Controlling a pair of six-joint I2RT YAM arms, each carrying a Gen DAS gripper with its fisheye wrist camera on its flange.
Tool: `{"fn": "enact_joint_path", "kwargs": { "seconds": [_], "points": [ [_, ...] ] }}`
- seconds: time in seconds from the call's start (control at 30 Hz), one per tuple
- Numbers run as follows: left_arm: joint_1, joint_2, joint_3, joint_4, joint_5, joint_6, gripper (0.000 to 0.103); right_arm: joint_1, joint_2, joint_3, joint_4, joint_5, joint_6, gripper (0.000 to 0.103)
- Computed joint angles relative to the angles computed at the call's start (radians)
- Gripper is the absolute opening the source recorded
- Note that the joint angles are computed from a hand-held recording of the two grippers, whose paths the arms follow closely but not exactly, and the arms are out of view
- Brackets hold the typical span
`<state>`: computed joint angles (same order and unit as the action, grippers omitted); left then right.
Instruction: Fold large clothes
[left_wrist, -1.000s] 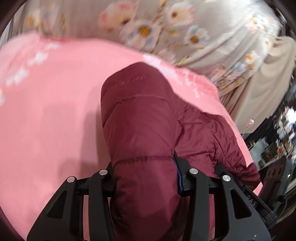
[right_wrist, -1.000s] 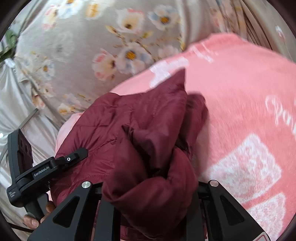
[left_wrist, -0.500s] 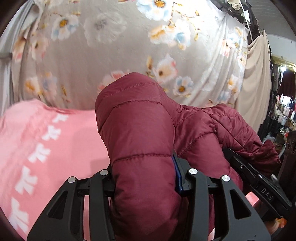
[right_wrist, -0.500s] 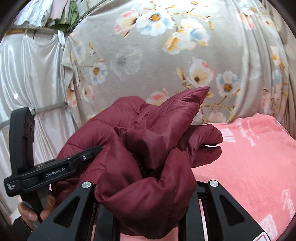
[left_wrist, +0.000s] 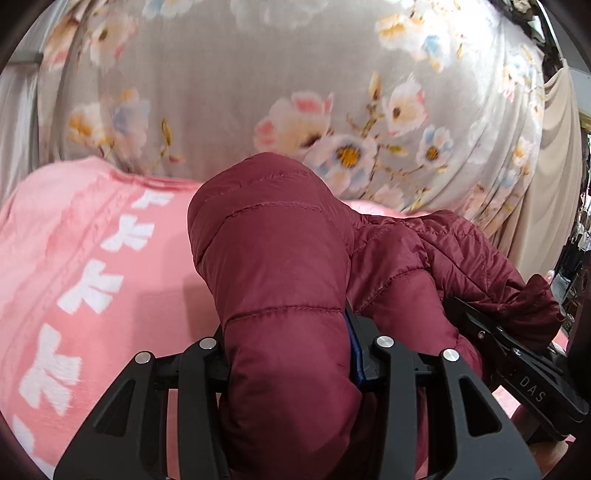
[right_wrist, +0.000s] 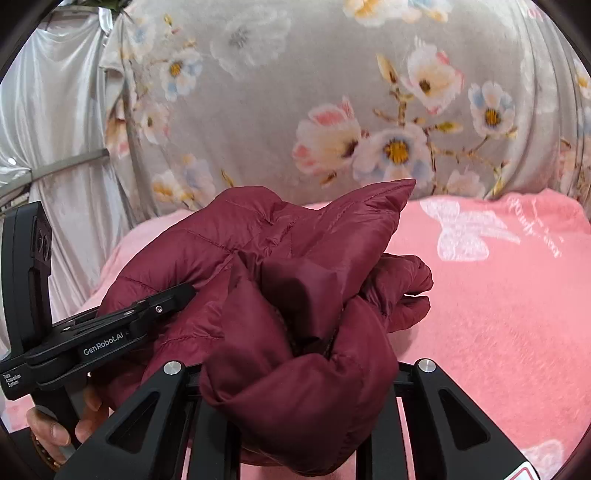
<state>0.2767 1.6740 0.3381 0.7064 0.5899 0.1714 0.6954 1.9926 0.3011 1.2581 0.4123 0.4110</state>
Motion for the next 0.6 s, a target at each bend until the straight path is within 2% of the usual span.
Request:
{"fn": "enact_joint_path", "kwargs": {
  "seconds": [0.13,0.23,0.3,0.43,0.5,0.53,0.6],
  "points": [
    [-0.006,0.190,0.028,0.143,-0.031,0.018,0.041,-0.022,0.140,0.076,0.007,-0.026,0.015,0.018],
    [0.013,0.291,0.042,0.225,-0.029,0.023,0.043,-0.029,0.189,0.111,-0.011,-0.039,0.022,0.019],
    [0.020,0.318,0.067,0.195,-0.051,0.031,0.047,-0.037,0.199,0.134,-0.052,-0.056,0.034,0.020],
    [0.064,0.349,0.167,0.006,-0.039,0.012,0.059,-0.072,0.191,0.193,-0.196,-0.132,0.057,0.030],
    [0.088,0.356,0.196,-0.062,-0.031,0.003,0.065,-0.078,0.183,0.197,-0.231,-0.141,0.076,0.040],
    [0.099,0.349,0.194,-0.080,-0.038,0.005,0.069,-0.075,0.169,0.187,-0.246,-0.138,0.088,0.049],
    [0.129,0.314,0.158,-0.090,-0.046,0.025,0.071,-0.058,0.122,0.140,-0.270,-0.110,0.127,0.064]
  ]
}}
